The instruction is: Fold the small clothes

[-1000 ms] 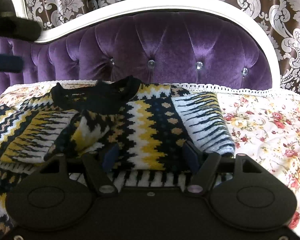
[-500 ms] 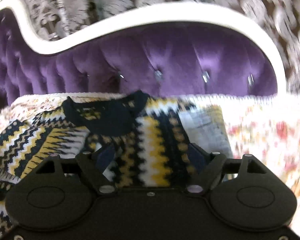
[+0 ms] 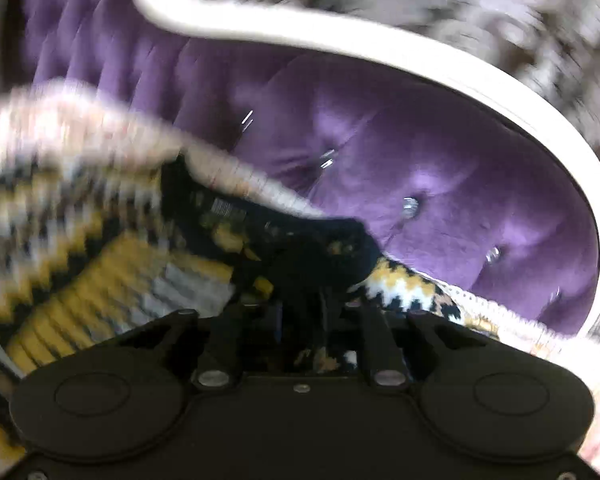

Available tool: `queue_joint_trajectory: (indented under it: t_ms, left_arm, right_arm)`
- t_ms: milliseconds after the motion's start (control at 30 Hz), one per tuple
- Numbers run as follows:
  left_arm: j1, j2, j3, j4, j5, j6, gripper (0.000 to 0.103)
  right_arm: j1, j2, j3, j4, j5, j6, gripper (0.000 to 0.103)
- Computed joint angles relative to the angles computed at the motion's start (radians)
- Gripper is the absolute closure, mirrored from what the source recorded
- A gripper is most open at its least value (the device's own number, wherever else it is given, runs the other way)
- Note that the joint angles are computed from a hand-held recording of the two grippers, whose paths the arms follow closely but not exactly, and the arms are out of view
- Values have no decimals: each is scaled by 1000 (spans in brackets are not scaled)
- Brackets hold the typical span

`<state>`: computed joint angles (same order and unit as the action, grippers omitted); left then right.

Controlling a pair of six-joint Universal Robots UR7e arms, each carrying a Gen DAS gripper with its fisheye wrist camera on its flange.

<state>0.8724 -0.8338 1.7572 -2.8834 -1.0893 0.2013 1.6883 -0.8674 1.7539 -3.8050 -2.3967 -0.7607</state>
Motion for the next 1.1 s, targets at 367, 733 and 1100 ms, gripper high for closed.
queue_joint_trajectory:
  t_ms: [367,733,1100]
  left_arm:
    - [-5,-13,-2,41,4,7,47]
    - [4,84,-161,3,65,65,46]
    - [55,120,-203,-21,176,-15,39]
  right_arm:
    - [-153,-280,229,120,148,466,92]
    - [-178,-282,271,83,200,465,91]
    - [-185,-325,307,61,282,451,90]
